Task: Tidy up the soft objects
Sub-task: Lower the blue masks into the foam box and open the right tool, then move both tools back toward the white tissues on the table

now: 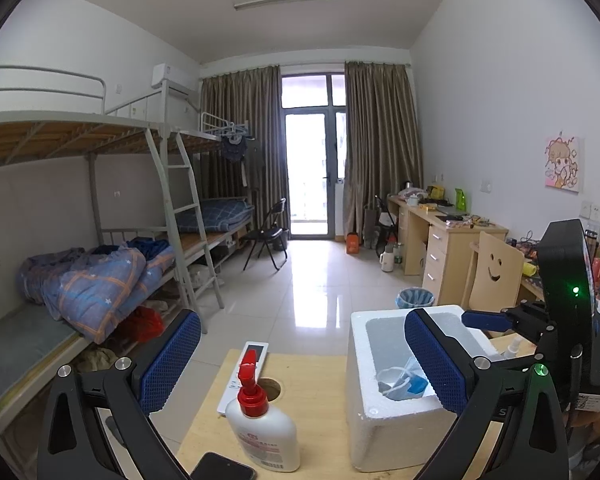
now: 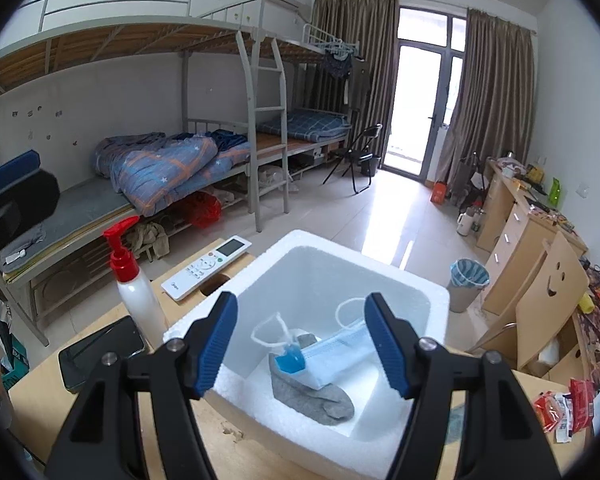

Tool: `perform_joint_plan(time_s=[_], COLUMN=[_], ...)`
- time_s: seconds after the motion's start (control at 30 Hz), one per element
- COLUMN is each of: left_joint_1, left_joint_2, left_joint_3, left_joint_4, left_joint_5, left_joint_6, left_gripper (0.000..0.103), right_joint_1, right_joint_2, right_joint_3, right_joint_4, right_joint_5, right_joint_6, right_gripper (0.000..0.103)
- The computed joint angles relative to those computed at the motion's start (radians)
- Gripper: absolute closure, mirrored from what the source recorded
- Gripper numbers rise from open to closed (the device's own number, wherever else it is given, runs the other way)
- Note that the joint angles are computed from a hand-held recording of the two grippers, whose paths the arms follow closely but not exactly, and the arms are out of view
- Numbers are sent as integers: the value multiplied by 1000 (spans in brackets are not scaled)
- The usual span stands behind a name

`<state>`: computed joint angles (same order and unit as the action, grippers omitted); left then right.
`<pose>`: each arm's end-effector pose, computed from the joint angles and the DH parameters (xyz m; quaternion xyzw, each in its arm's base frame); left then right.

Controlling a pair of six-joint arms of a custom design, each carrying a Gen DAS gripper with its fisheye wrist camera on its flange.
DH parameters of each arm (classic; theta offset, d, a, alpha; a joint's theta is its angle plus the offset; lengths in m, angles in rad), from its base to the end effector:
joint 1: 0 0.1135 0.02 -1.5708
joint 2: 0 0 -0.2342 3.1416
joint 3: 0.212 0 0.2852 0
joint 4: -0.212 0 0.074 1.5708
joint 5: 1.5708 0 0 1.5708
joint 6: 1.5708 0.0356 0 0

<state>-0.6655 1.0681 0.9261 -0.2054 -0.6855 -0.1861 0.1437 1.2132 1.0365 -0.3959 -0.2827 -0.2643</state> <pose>0.2398 -0.1596 0.3041 -0.0044 0.7948 0.0272 0.6062 0.3093 0.0548 0.2843 -0.2421 0.8376 0.0949 0.4805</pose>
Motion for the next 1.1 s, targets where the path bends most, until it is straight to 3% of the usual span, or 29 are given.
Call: perform_joint_plan(time_s=[0.1,0.17,0.33,0.6,1.1], left_joint_1=[-24,-45,-104,-228,-593], left_joint_2=[-13,-29,-59,-144,-200], left_joint_3=[-2,-7,-13,-12,29], left_joint_4=[-9,-18,-39,-97,-269], left_joint_5=[-23,-35,-87,-206,-499], left_joint_6=[-2,-7,-16,-30,-142], left_gripper=[1,1,1,1,1], right_joint_1=[-22,-41,-58,-92,-313], right_joint_2=[-42,-80,-192,-366,-750], right_joint_3=[-19,-40,-88,-129,-202], right_joint_4=[-4,-6,-9,-75,-291], right_joint_5=[-13,-38,-38,-31,-207], right_joint_6=[9,21,66,90,61], right_gripper=[31,19,0,0,0])
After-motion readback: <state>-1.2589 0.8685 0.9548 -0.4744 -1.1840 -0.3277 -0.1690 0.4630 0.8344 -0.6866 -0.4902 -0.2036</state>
